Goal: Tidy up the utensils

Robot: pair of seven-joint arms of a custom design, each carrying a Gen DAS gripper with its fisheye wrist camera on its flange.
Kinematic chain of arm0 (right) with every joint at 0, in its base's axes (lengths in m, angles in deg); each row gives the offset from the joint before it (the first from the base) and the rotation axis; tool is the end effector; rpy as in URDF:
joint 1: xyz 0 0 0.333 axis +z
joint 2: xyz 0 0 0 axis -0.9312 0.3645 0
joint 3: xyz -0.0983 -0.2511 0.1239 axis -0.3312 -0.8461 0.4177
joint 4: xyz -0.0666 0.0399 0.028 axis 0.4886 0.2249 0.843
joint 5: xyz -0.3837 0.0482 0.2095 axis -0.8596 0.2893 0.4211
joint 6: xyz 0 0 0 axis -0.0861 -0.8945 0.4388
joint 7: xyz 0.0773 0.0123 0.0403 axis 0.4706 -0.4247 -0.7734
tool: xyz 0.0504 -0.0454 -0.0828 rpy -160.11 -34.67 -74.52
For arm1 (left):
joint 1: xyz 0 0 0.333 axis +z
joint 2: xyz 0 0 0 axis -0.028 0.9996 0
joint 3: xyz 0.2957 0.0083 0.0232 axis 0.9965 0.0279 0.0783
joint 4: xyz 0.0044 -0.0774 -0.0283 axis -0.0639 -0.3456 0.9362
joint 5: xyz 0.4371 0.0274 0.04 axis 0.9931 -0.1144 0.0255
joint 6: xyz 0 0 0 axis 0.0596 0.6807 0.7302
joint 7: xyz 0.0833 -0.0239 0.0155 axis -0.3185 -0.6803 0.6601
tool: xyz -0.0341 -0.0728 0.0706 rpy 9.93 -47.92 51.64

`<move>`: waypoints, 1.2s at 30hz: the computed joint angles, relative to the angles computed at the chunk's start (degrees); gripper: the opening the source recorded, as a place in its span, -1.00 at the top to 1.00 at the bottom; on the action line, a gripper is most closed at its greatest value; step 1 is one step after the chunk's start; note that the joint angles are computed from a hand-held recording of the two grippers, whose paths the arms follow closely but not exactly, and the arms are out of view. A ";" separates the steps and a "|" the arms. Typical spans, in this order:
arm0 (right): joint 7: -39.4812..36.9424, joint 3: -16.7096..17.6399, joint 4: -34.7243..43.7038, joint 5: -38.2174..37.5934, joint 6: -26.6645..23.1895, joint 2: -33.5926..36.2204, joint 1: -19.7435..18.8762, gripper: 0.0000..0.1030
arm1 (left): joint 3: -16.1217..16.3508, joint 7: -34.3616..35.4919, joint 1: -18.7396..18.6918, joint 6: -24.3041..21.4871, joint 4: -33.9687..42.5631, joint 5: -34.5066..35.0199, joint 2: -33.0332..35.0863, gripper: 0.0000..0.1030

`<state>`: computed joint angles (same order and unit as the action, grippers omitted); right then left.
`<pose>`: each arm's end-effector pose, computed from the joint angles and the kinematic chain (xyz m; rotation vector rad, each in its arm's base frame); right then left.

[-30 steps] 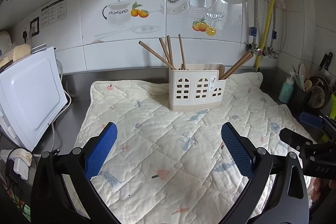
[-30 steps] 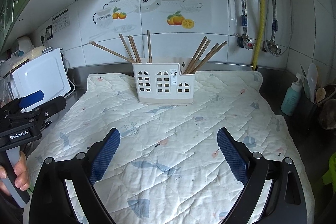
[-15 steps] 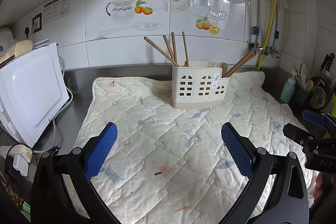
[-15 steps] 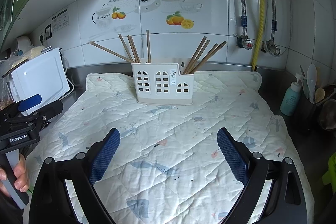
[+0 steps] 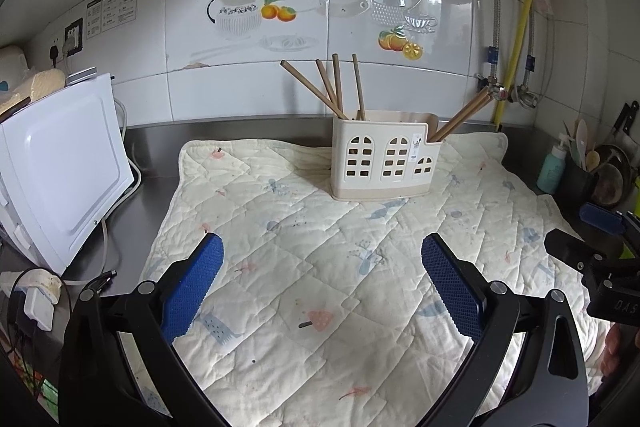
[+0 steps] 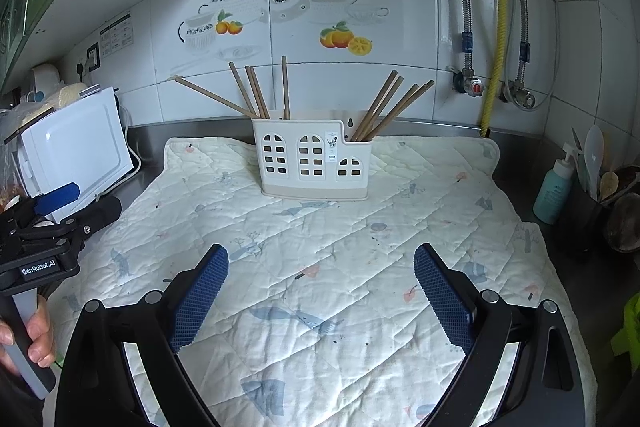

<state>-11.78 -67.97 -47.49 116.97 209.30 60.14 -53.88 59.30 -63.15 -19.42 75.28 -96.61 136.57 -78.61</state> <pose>0.5933 0.1087 0.4978 -1.7312 1.3744 -0.7131 0.5845 -0.3424 0.4892 -1.5868 1.5313 -0.9396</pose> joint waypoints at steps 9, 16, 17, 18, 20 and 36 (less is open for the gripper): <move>0.56 -0.11 -0.43 -0.20 0.60 -0.14 0.01 -0.77 | -0.11 -0.38 -0.20 -0.47 0.00 0.60 -0.05 -0.90; 0.60 -0.19 -0.66 -0.09 0.88 -0.30 0.13 -0.77 | -0.20 -0.52 -0.26 -0.47 -0.13 0.93 -0.19 -0.90; 0.60 -0.21 -0.67 -0.16 0.87 -0.32 0.14 -0.77 | -0.22 -0.49 -0.27 -0.53 -0.12 0.94 -0.19 -0.90; 0.61 -0.23 -0.68 -0.15 0.90 -0.33 0.16 -0.77 | -0.22 -0.57 -0.27 -0.46 -0.11 1.04 -0.18 -0.90; 0.08 -0.43 -0.64 0.38 0.82 -0.35 0.39 -0.77 | -0.23 -0.73 -0.28 -0.47 -0.14 1.18 -0.20 -0.90; -1.21 -0.80 -0.77 1.39 0.57 -0.55 0.80 -0.77 | -0.27 -1.09 -0.24 -0.42 -0.22 1.37 -0.20 -0.90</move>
